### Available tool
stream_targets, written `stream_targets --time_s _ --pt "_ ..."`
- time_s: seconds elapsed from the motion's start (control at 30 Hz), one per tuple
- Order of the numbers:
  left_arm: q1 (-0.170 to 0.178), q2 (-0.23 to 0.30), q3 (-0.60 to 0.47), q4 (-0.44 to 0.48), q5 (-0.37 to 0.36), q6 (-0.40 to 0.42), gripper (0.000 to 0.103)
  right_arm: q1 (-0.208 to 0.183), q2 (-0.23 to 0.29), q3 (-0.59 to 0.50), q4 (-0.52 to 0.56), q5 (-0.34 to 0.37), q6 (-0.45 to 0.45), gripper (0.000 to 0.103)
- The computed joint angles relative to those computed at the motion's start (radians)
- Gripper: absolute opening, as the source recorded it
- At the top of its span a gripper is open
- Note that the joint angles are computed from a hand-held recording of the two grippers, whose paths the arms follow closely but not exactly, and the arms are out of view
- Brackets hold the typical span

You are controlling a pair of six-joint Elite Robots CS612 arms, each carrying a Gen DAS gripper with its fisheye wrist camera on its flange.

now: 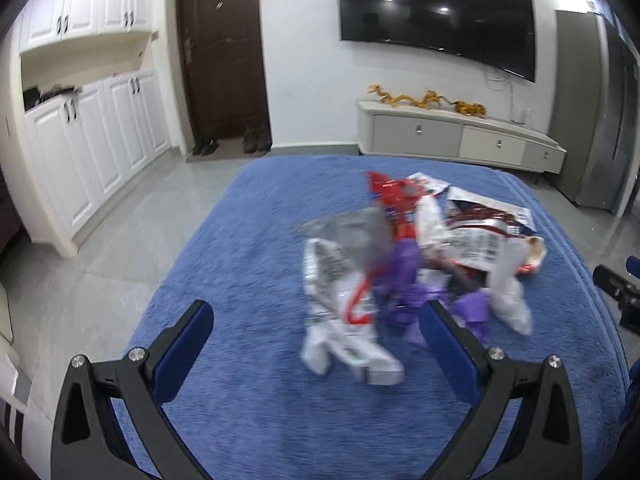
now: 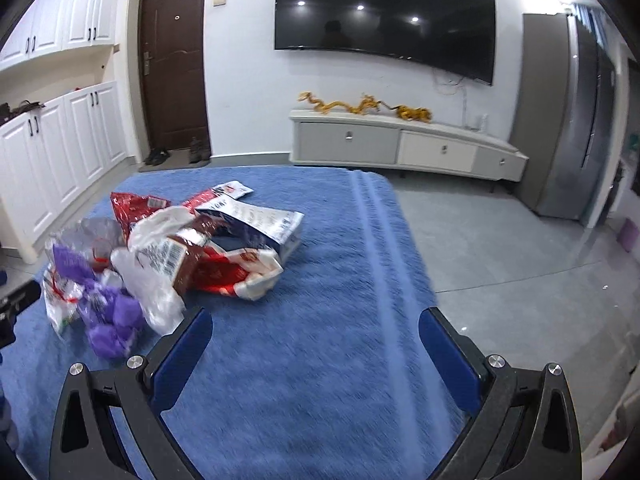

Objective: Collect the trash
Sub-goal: 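Move both tools toward the trash pile on the blue towel, then grasp the white milk carton with the right tool while the left tool grasps a red wrapper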

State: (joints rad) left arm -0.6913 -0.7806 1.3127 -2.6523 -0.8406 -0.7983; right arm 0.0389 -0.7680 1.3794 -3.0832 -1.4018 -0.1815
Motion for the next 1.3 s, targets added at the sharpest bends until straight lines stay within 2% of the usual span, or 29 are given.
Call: stream_targets --time_s 0.1,0.17,0.2,0.27,0.33,0.47,0.63,0.7,0.77,0.83,0.93,1.0,1.07,1.1,1.13,1.17,1.3 --pt "0.02 -0.009 0.02 -0.007 -0.043 -0.018 0.103 -0.006 0.022 -0.063 0.073 0.069 0.021 0.103" --pt "0.031 -0.011 0.025 -0.019 -0.066 -0.011 0.103 -0.008 0.044 -0.115 0.119 0.09 -0.006 0.103" --pt "0.038 -0.01 0.025 -0.032 -0.087 0.001 0.103 -0.013 0.053 -0.142 0.154 0.135 -0.01 0.103" --pt "0.05 -0.006 0.02 -0.073 -0.133 0.047 0.103 -0.01 0.086 -0.204 0.188 0.158 -0.058 0.103" --pt "0.063 0.0 0.005 -0.103 -0.184 0.098 0.103 -0.009 0.119 -0.283 0.278 0.196 -0.11 0.103" --pt "0.091 0.02 -0.056 -0.123 -0.299 0.184 0.101 -0.001 0.175 -0.418 0.444 0.222 -0.215 0.096" --pt "0.123 0.077 -0.201 -0.04 -0.415 0.277 0.099 0.013 0.235 -0.553 0.628 0.242 -0.347 0.095" --pt "0.129 0.111 -0.279 0.031 -0.426 0.311 0.097 0.02 0.257 -0.598 0.693 0.236 -0.395 0.095" --pt "0.136 0.15 -0.36 0.108 -0.445 0.339 0.091 0.024 0.273 -0.634 0.74 0.216 -0.428 0.093" --pt "0.145 0.187 -0.438 0.186 -0.483 0.343 0.085 0.029 0.299 -0.686 0.797 0.201 -0.46 0.086" --pt "0.155 0.233 -0.526 0.279 -0.513 0.34 0.078 0.036 0.342 -0.777 0.899 0.175 -0.488 0.073" --pt "0.16 0.256 -0.57 0.32 -0.534 0.328 0.073 0.038 0.363 -0.817 0.944 0.164 -0.501 0.059" --pt "0.169 0.279 -0.615 0.368 -0.571 0.308 0.056 0.039 0.372 -0.83 0.963 0.156 -0.518 0.054" --pt "0.172 0.29 -0.635 0.384 -0.584 0.302 0.049 0.039 0.368 -0.821 0.954 0.158 -0.523 0.046" --pt "0.174 0.297 -0.648 0.399 -0.6 0.292 0.034 0.039 0.358 -0.795 0.917 0.155 -0.519 0.042" --pt "0.175 0.3 -0.652 0.406 -0.602 0.282 0.03 0.038 0.343 -0.764 0.881 0.154 -0.511 0.038" --pt "0.171 0.278 -0.605 0.343 -0.597 0.263 0.023 0.022 0.284 -0.648 0.72 0.181 -0.446 0.038"
